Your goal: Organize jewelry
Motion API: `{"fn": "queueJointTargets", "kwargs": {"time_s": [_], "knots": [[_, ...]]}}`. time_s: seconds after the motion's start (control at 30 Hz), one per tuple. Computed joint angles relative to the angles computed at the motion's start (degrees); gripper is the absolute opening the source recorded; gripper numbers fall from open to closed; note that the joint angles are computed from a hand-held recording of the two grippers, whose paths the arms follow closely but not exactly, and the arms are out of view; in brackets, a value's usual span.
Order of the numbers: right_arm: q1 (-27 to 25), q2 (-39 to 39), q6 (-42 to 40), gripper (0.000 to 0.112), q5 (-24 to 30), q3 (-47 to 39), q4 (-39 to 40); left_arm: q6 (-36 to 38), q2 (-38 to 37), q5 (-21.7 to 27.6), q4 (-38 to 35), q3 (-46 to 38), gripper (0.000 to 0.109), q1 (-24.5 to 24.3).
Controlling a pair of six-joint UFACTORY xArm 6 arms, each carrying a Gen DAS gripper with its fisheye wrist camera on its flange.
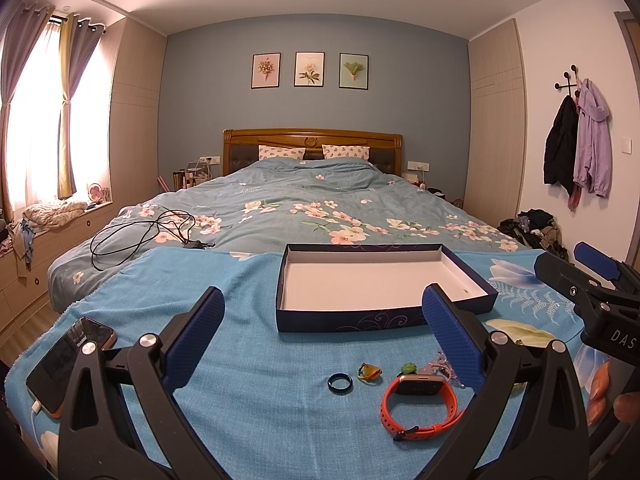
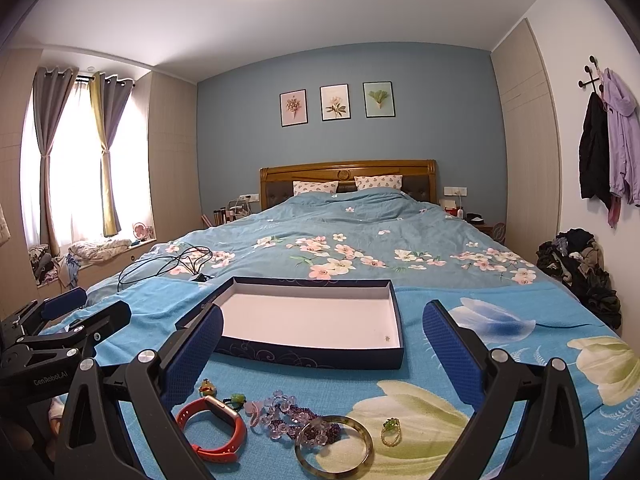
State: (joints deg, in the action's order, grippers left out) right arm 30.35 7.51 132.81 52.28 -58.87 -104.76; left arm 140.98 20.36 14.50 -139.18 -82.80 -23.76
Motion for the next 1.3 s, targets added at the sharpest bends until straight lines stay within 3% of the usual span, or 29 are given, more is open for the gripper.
{"fn": "queueJointTargets", "kwargs": {"time_s": [0.57,0.93,1.13,1.3], "knots": [[-0.49,-0.17,0.19,0.097,-1.54,0.47,0.54,-1.52,1.81,-2.15,1.83,-2.43,0.097,-0.46],[-2.78,-1.18,-0.54,0.097,-6.60,0.95,1.64,-4.87,3.15,-3.87,5.29,-3.76,0.097,-1.05],[-5.98,-0.47,-5.02,0.097,-14.70,0.23,5.16,-16.54,5.07,-4.90,17.65,-4.58,0.097,-1.79],[-10.37,0.09,-10.27,0.097,-24.73,0.78,10.53,-36.67,7.61,-4.75,39.80,-4.16,0.097,-2.20]]}}
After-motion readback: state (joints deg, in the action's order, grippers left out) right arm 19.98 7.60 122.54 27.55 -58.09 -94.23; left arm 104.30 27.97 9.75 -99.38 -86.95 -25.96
